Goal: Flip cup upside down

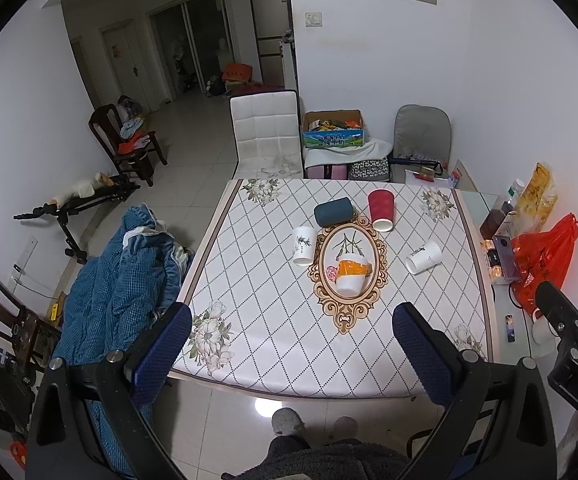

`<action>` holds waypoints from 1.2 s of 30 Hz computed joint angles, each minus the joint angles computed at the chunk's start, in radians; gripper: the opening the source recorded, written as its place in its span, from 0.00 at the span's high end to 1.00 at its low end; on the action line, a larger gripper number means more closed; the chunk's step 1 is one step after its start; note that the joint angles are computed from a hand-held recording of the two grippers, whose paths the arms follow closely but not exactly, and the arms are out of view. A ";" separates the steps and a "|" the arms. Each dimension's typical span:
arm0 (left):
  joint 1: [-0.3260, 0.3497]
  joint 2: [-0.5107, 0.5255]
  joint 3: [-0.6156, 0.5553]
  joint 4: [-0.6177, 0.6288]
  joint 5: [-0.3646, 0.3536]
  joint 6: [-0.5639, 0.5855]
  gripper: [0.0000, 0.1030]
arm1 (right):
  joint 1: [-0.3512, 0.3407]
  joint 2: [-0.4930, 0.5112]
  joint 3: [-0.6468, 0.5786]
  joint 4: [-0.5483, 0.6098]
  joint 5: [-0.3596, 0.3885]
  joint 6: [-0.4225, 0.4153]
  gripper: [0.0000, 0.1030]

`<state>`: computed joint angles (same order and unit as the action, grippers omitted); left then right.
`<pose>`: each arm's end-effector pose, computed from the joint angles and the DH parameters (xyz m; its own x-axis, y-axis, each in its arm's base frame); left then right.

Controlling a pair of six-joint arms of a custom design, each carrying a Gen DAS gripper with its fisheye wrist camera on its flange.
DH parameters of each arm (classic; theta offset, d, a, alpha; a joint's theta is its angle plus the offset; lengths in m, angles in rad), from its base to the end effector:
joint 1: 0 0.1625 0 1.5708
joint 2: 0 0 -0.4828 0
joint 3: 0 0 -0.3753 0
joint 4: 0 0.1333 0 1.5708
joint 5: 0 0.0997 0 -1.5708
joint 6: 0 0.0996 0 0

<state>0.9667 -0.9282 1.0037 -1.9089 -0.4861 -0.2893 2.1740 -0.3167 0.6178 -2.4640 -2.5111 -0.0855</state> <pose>-0.2563 -0.7610 0.5016 -0.6500 -0.1535 -0.7443 0.3789 0.7836 -0.4924 0.5726 -0.7381 0.2085 -0.6983 -0.0217 0.7154 -0.5323 0.6840 -0.4988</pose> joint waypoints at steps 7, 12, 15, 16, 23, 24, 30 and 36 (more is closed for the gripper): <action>0.002 -0.004 0.009 -0.009 -0.002 0.007 0.00 | -0.002 0.004 -0.011 0.016 0.004 0.006 0.00; 0.002 -0.008 0.020 -0.018 -0.002 0.010 0.00 | -0.005 0.018 -0.031 0.026 0.007 0.006 0.00; 0.002 -0.010 0.031 -0.031 -0.002 0.015 0.00 | -0.006 0.018 -0.028 0.022 0.007 0.004 0.00; 0.003 -0.010 0.031 -0.030 -0.002 0.015 0.00 | -0.006 0.018 -0.028 0.022 0.006 0.003 0.00; 0.002 -0.009 0.029 -0.026 -0.001 0.013 0.00 | -0.006 0.016 -0.022 0.018 0.008 0.003 0.00; 0.002 -0.009 0.029 -0.027 -0.001 0.013 0.00 | -0.007 0.015 -0.020 0.017 0.009 0.003 0.00; 0.002 -0.009 0.030 -0.026 -0.001 0.011 0.00 | -0.007 0.012 -0.013 0.019 0.013 0.010 0.00; 0.007 -0.007 0.030 -0.025 -0.016 0.011 0.00 | -0.006 0.007 -0.003 0.022 0.017 0.017 0.00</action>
